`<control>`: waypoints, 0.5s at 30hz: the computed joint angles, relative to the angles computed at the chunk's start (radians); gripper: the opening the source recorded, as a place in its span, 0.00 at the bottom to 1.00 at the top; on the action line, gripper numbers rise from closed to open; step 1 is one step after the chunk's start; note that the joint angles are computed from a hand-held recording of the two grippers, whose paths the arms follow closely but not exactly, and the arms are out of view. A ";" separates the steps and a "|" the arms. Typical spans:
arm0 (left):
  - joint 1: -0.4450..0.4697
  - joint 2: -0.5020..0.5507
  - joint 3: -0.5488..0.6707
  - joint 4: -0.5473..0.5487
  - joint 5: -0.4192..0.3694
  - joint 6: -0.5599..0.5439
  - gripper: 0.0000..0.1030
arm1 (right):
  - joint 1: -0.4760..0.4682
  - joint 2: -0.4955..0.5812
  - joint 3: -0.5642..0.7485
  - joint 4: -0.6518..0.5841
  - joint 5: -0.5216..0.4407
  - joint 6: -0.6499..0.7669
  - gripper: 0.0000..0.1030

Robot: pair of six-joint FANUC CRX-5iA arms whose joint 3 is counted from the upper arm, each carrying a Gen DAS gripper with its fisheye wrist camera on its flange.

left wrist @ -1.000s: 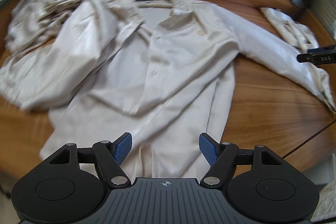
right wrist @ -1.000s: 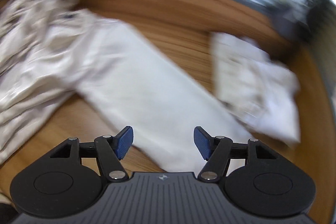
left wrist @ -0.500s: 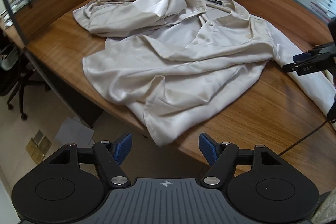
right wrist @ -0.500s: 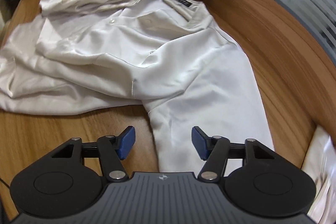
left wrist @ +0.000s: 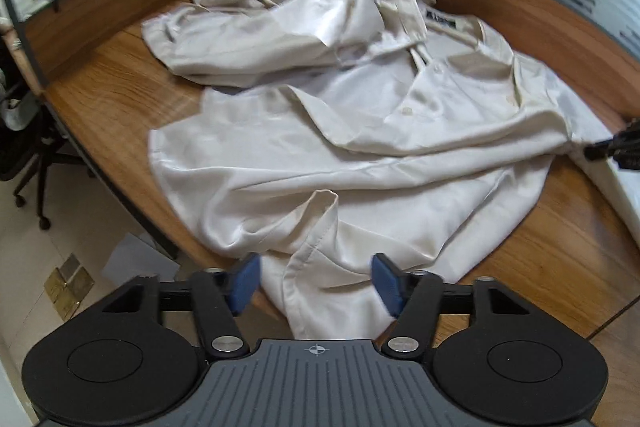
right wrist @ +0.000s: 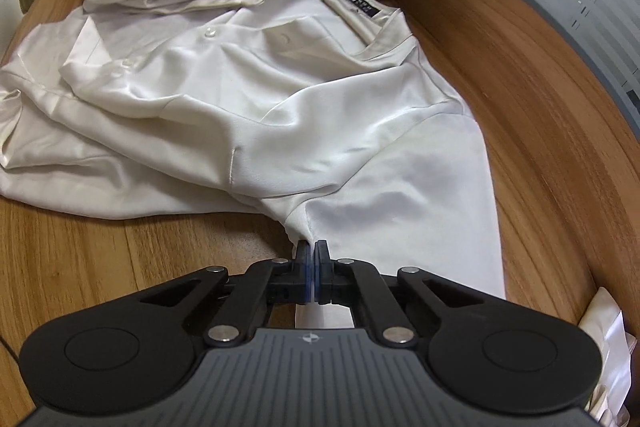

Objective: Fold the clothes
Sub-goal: 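Pinch the shirt hem with both grippers and pull it taut away from the collar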

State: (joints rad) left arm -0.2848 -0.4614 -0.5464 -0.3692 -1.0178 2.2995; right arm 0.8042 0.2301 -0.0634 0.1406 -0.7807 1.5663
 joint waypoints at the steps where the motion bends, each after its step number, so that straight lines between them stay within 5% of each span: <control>1: 0.023 0.007 -0.008 0.027 0.015 -0.049 0.49 | -0.003 -0.003 0.000 -0.004 0.001 0.006 0.01; 9: 0.094 0.053 -0.017 0.090 0.063 -0.182 0.48 | -0.015 -0.008 0.008 -0.021 -0.009 0.010 0.01; 11: 0.118 0.052 -0.025 0.123 0.079 -0.207 0.32 | -0.013 -0.008 0.010 -0.017 -0.011 0.005 0.01; 12: 0.130 0.052 -0.029 0.140 0.086 -0.219 0.11 | -0.011 -0.008 0.011 -0.014 -0.013 0.002 0.01; 15: 0.102 0.019 -0.017 0.099 0.070 -0.139 0.12 | -0.006 -0.015 0.005 0.012 -0.002 -0.013 0.01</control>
